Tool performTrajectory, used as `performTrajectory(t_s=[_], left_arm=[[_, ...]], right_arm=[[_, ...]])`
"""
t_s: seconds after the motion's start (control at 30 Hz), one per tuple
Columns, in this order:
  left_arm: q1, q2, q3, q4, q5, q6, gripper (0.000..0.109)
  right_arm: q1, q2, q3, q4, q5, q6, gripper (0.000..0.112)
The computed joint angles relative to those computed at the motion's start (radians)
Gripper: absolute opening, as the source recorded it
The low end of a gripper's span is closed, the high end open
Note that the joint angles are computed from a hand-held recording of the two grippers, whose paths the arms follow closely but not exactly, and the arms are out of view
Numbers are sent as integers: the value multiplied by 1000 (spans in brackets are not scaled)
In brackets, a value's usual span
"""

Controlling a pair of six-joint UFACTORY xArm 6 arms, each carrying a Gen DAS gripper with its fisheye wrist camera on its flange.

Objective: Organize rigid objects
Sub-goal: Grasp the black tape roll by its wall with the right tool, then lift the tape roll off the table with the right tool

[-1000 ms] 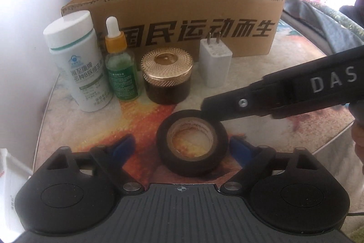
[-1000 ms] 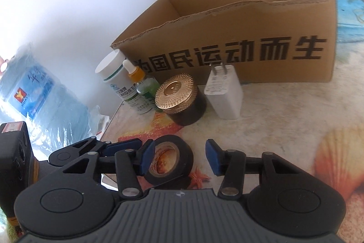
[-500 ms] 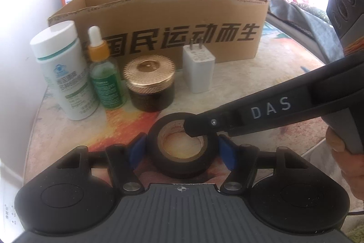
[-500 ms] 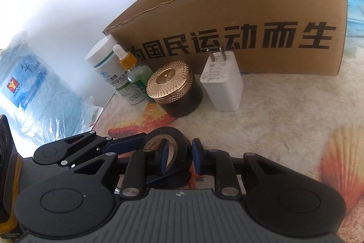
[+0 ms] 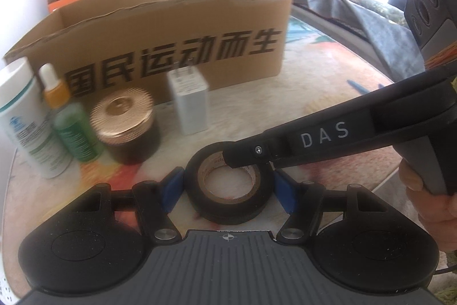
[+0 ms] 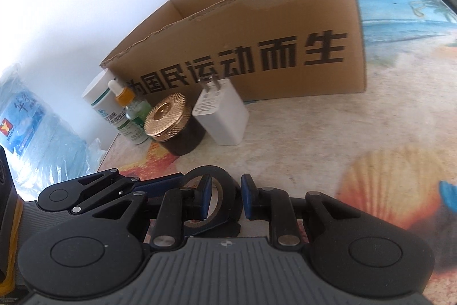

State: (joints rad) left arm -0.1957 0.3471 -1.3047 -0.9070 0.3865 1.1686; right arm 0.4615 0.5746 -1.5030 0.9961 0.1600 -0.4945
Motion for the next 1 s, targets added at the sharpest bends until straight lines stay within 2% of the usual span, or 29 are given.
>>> performTrajectory(t_s=[0.37,0.5,0.6,0.7,0.83,1.0], left_arm=[[-31,19,-20,24,5,1,67],[-27,30,-35,57,15,-35,73],[-27,35,-41,53,18,-32,73],[-29,37,-44,24,21,-9,67],[-32,19,-22,23,16,2,67],[-28,-5,7,8,25,32,68]], right_arm=[[-10,-23,43,38,-37,-43,24],[-8,-19,44,-12,-47,-10,24],[-10,-19,45,-25,-47,3,24],[-9,-17,43,-26,-49,10,24],[-8,-29,63,-118,-51,83,24],[-3,-54,101,-158,-46,103,24]])
